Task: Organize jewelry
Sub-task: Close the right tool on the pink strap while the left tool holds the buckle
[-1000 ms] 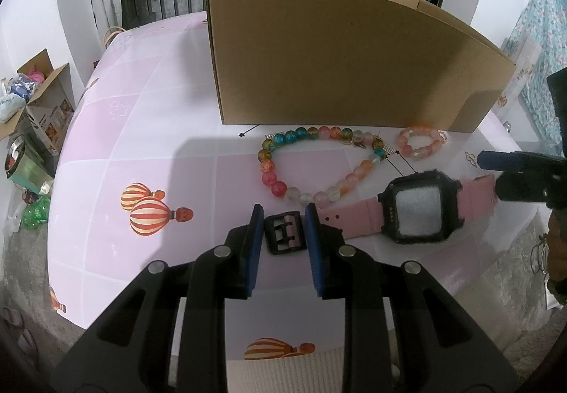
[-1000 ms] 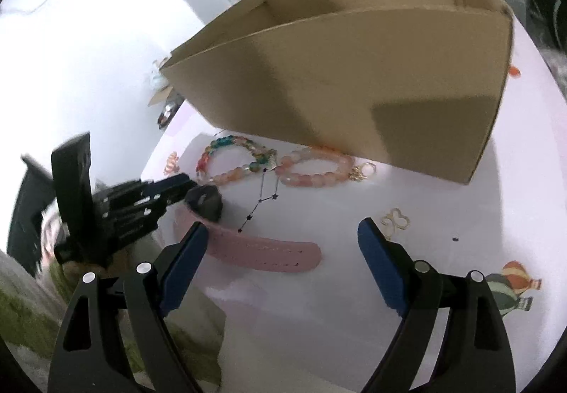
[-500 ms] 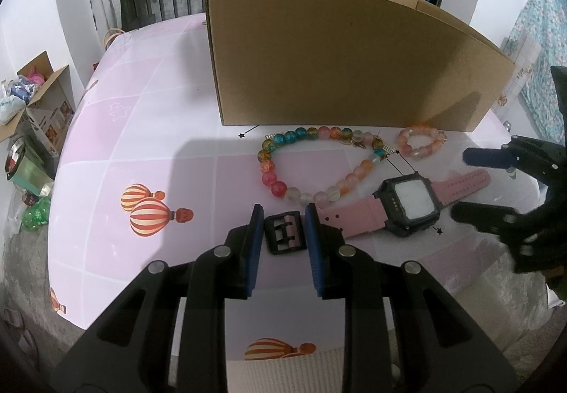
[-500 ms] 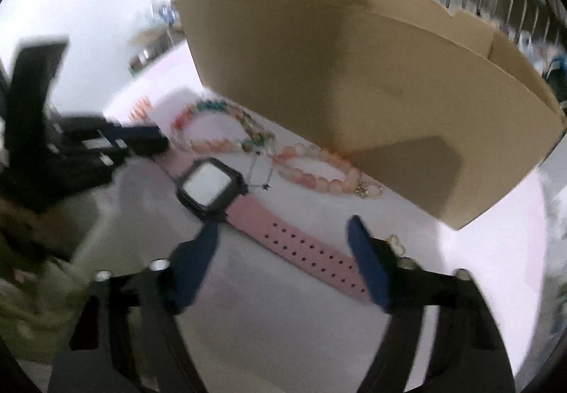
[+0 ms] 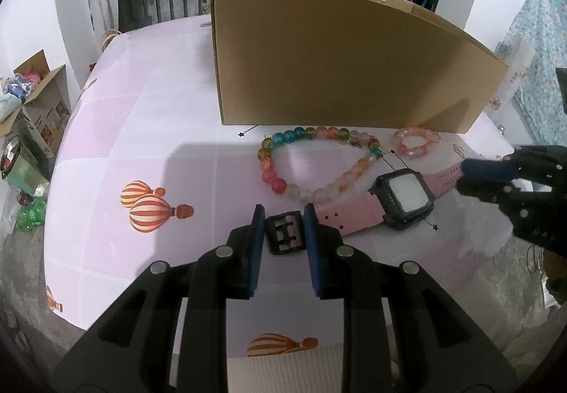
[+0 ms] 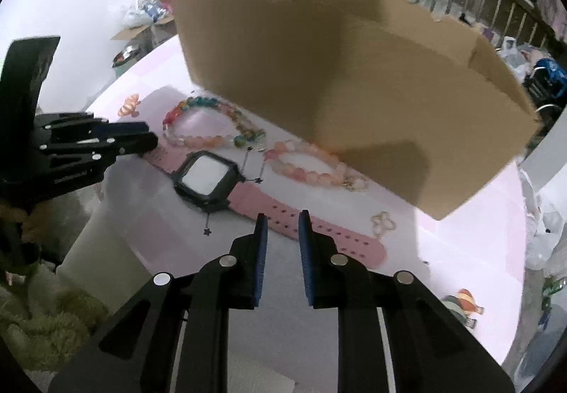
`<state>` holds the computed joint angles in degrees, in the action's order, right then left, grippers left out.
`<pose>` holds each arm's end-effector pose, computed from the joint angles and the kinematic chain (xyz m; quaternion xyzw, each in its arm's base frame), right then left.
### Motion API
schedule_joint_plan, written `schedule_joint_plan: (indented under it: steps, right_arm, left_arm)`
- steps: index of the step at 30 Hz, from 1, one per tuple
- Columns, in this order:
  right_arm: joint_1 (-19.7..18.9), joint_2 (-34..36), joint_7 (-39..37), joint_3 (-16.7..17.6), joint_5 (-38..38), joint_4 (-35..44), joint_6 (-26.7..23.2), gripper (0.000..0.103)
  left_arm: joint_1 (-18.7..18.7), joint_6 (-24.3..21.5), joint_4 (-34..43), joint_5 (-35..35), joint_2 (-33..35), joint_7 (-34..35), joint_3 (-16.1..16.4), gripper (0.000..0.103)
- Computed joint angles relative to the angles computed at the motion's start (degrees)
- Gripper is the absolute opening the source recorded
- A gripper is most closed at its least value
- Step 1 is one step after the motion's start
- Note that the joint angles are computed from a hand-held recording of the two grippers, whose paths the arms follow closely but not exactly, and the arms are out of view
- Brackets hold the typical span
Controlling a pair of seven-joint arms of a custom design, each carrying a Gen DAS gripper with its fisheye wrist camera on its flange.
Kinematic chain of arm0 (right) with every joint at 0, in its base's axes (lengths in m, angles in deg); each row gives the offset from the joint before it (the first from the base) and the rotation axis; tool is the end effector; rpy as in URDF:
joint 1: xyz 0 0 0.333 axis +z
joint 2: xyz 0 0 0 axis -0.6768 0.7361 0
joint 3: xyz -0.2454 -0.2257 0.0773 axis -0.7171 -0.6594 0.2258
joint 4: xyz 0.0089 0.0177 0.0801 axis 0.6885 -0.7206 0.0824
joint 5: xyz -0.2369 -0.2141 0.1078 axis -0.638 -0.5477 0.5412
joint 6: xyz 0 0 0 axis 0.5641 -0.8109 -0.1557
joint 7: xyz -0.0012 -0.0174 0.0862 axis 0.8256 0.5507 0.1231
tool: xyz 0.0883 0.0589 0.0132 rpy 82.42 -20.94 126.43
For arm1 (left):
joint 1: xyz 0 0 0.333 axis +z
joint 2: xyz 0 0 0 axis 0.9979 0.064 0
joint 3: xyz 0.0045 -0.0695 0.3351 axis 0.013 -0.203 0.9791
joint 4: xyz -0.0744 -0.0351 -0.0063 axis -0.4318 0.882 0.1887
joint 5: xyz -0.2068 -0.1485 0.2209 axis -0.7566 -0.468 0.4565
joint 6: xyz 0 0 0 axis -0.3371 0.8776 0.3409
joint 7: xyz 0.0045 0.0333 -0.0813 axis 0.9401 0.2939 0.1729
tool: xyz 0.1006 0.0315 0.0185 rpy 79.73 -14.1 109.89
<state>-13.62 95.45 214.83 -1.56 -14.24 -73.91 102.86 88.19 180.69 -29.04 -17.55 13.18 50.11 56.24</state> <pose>0.5515 0.3453 0.5375 -0.6939 0.6412 -0.2238 0.2394 0.6750 -0.0883 0.5180 -0.4393 0.8327 -0.3195 0.1077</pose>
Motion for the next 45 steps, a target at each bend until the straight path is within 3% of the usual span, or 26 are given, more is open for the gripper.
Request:
schedule_joint_plan:
  steps: [2,5,13,19,21,23,25,28,34,38,42,45]
  right_arm:
    - [-0.2,-0.8,1.2,-0.2,0.3,-1.3,0.5,0.031]
    - [-2.0,-2.5,2.5,0.6,4.1,-4.7,4.3,0.036]
    - [-4.8,-5.1,11.0,0.8,11.3,-12.2,13.6,0.065]
    - [-3.0,-1.7,15.9,-0.6,7.7,-8.5,15.2,0.081]
    - [-3.5,-0.4,15.2,0.3,8.8,-7.6,17.8,0.083]
    - [-1.4,1.3,16.3,-1.0,7.3,-4.5,15.5,0.087]
    - [-0.1,2.0,18.7,-2.3,5.4,-3.2,14.3,0.087]
    - [0.5,1.9,24.6,-3.8,4.3,-4.1,17.1,0.087]
    - [3.4,3.6,28.8,-4.9,-1.5,0.7,8.3,0.087]
    - [3.5,3.4,30.3,-4.2,-3.6,1.3,5.4,0.086]
    - [1.5,1.3,33.7,-3.4,-2.8,-2.8,10.9,0.083]
    - [-2.0,0.5,33.9,-1.3,1.5,-7.8,22.7,0.078]
  left_arm:
    - [0.1,-0.2,0.2,0.1,0.0,0.1,0.0,0.021]
    - [0.1,0.5,-0.4,0.8,-0.4,0.5,0.4,0.020]
    - [1.4,-0.6,-0.6,1.8,-0.8,-1.6,1.7,0.021]
    - [1.6,0.3,-1.2,1.5,-0.9,-2.1,1.3,0.021]
    - [1.8,-0.2,-0.8,1.3,-0.7,-2.1,1.2,0.021]
    - [1.7,-0.1,-0.9,1.4,-0.7,-2.2,1.3,0.021]
    - [1.8,0.3,-1.4,1.0,-0.9,-2.3,1.2,0.021]
    - [1.9,0.4,-1.2,0.6,-0.8,-2.6,1.2,0.020]
    - [1.8,1.2,-1.9,0.3,-1.0,-2.6,1.1,0.020]
    - [1.5,2.2,-2.7,0.4,-1.4,-2.9,1.1,0.021]
    - [1.5,2.6,-3.2,0.2,-1.6,-2.8,1.0,0.021]
    - [1.4,2.9,-3.4,0.3,-1.6,-2.7,1.0,0.021]
